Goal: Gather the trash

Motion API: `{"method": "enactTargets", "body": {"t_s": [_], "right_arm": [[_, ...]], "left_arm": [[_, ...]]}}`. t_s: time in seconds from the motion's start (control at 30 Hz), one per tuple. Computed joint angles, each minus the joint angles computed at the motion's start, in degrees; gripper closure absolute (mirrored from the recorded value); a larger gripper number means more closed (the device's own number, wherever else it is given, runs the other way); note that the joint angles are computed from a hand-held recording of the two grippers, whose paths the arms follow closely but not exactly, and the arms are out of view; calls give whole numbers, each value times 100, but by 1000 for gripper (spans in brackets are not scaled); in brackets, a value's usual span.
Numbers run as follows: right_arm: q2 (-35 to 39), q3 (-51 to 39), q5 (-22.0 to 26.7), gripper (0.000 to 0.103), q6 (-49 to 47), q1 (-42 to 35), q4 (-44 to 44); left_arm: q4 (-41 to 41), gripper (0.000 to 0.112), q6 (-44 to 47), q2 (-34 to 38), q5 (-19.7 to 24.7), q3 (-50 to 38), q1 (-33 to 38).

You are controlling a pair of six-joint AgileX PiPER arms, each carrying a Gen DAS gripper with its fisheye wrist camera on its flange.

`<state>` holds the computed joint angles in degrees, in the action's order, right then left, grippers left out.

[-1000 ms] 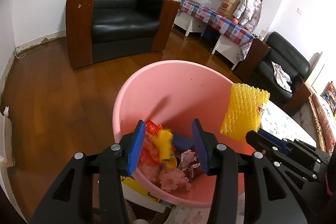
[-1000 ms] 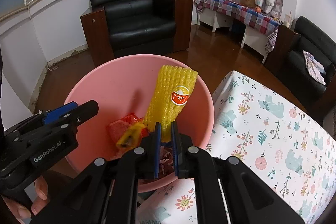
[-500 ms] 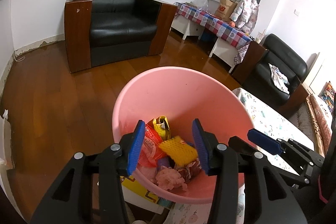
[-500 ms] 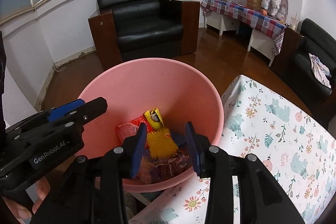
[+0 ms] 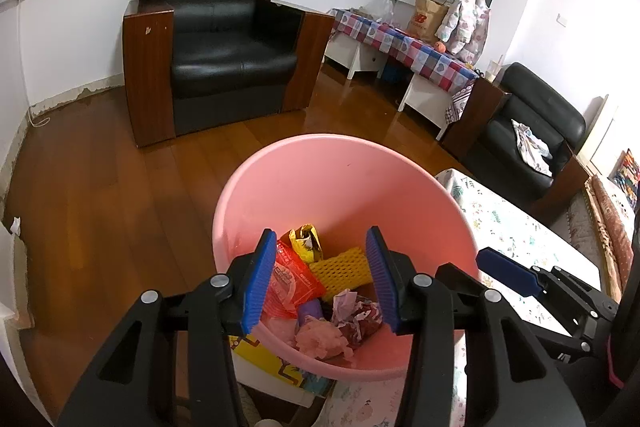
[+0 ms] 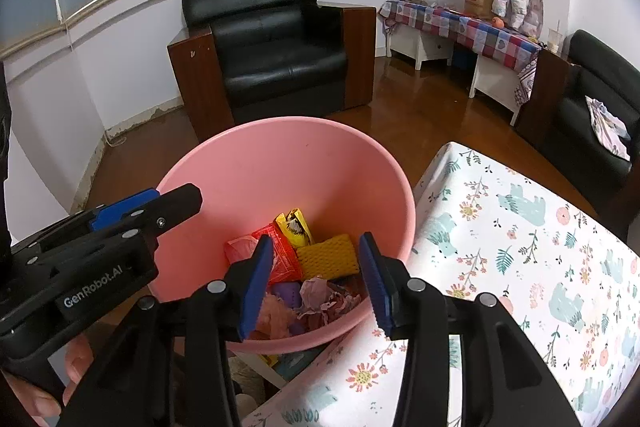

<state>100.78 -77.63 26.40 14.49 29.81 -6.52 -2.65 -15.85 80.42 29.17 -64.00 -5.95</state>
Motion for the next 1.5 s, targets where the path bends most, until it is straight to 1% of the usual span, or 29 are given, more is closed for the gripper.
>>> {"method": "enactTargets", "body": {"t_s": [0.27, 0.5, 0.57, 0.6, 0.67, 0.87, 1.0, 1.1, 1.2, 1.3, 1.5], "right_arm": [[-449, 435, -211, 56, -188, -177, 325], [-876, 814, -321, 55, -740, -382, 944], [-1011, 938, -375, 52, -864, -418, 1087], [-1050, 959, -389, 48, -888, -421, 1127], [-1174, 1069, -441, 47, -1011, -464, 1271], [-1491, 1321, -446, 47, -1364, -579, 1642], [-1744, 1512, -453, 46, -1616, -711, 1910], [-1948, 1657, -471, 44, -1715, -788, 2005], [-2122, 1784, -478, 41, -1897, -888, 2192], [-2282, 1906, -459, 40, -2127, -998, 2411], [-2588, 2153, -513, 40, -2014, -1049, 2306]], "left_arm": [[575, 65, -536, -245, 137, -90, -270], [1292, 65, -1197, -475, 274, -150, -625], [1493, 65, -1378, -556, 302, -124, -731], [1612, 65, -1485, -569, 317, -130, -786], [1863, 65, -1719, -624, 338, -102, -913], [2582, 65, -2442, -746, 491, -108, -1258], [2917, 65, -2746, -817, 569, -80, -1467], [3193, 65, -3006, -879, 641, -46, -1674], [3372, 65, -3154, -917, 677, -43, -1796], [3452, 65, -3221, -955, 713, -37, -1882], [3743, 65, -3513, -985, 827, -40, -2120]]}}
